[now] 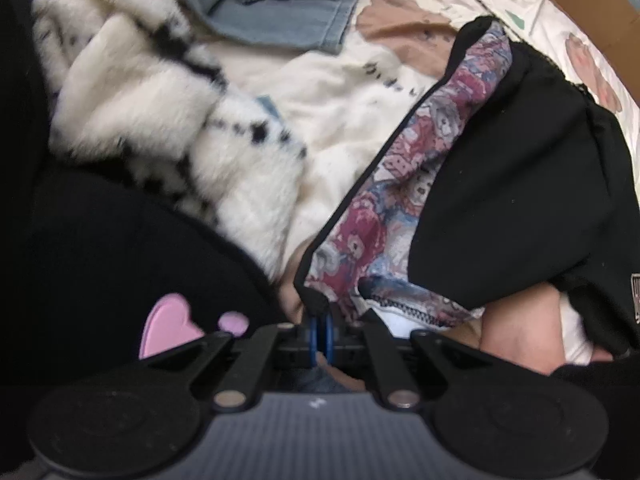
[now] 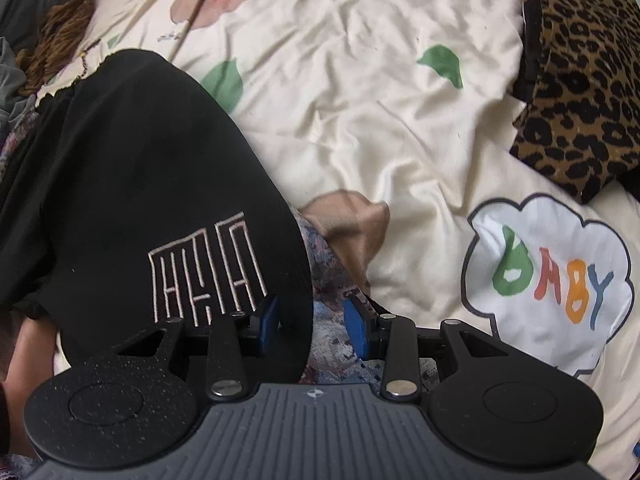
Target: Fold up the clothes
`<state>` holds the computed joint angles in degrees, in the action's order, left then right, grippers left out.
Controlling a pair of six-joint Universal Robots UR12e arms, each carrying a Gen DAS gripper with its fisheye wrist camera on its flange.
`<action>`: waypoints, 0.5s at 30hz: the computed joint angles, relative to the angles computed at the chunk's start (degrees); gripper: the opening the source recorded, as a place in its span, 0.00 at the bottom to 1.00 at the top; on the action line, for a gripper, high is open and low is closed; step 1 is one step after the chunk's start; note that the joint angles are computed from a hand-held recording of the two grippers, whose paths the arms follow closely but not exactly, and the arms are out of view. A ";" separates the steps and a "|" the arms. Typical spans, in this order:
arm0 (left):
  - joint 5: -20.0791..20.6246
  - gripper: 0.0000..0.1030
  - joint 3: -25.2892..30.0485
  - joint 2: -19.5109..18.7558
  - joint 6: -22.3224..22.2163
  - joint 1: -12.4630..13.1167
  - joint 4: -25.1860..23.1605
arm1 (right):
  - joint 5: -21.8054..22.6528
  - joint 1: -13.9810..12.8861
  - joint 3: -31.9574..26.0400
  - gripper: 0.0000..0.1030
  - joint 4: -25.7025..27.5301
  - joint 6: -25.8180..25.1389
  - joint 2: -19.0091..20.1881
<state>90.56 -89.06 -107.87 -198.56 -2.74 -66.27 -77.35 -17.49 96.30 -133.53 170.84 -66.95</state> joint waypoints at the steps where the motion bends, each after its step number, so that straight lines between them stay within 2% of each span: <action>1: 0.09 0.04 -0.35 0.31 -0.30 0.09 -0.29 | 0.18 0.00 -0.05 0.42 -0.15 -0.06 -0.03; 8: 0.11 0.05 -1.72 2.04 -1.02 0.69 -2.20 | 1.97 0.44 -1.08 0.42 -1.79 -0.13 0.54; 12: -2.26 0.12 -1.54 2.61 -0.92 1.35 -2.77 | 3.27 0.74 -1.79 0.41 -3.09 -0.13 1.06; 14: -2.67 0.12 -1.37 2.98 -0.17 1.45 -2.07 | 3.88 0.89 -2.18 0.41 -3.84 -0.35 1.38; 15: -2.67 0.17 -1.24 3.14 0.24 1.44 -1.56 | 4.09 0.99 -2.40 0.42 -4.14 -0.49 1.54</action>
